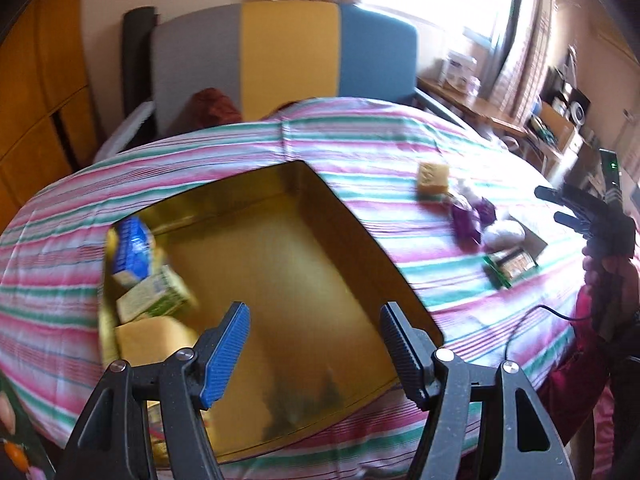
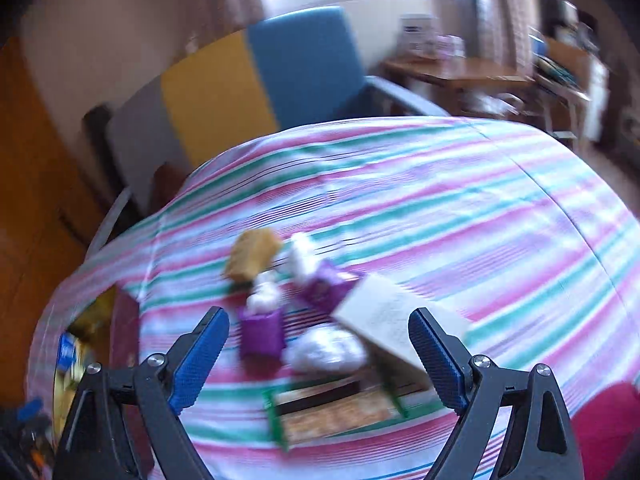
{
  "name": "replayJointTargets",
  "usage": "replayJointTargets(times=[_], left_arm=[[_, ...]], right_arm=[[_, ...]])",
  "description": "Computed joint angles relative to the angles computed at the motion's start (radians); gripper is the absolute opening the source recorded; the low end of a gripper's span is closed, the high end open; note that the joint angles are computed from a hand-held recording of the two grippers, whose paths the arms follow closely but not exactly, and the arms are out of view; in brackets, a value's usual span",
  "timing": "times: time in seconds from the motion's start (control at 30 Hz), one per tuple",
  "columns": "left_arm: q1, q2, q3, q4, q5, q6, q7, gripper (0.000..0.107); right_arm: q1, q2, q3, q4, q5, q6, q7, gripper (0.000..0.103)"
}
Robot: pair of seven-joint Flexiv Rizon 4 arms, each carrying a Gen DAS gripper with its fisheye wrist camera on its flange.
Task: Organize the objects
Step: 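Move both tools back toward the purple packets and remaining items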
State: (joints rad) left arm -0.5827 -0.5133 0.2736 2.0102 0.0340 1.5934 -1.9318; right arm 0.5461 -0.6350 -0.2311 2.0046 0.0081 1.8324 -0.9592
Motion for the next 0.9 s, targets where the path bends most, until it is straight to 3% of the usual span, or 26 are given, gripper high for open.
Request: replayJointTargets(times=[0.07,0.27,0.67,0.83,0.9], left_arm=[[0.007,-0.016,-0.022,-0.034,-0.001,-0.029,0.017,0.068],[0.122,-0.071,-0.201,-0.129,-0.037,-0.084,0.117,0.068],[0.168,-0.25,-0.356,-0.406,-0.131,-0.23,0.272,0.058],[0.148,-0.36,-0.366,-0.585,-0.164,-0.345,0.308,0.058],[0.184,-0.397,-0.431,-0.631,-0.221,-0.407,0.331,0.057]], right_arm=[[-0.064,-0.003,0.047,-0.013,0.034,-0.029,0.061,0.092],[-0.223,-0.019,0.191,-0.021,0.047,0.05,0.161,0.093],[-0.317,-0.038,0.282,-0.021,-0.03,0.089,0.207,0.094],[-0.362,-0.05,0.325,-0.023,-0.069,0.102,0.221,0.094],[-0.379,-0.054,0.34,-0.026,-0.085,0.103,0.228,0.094]])
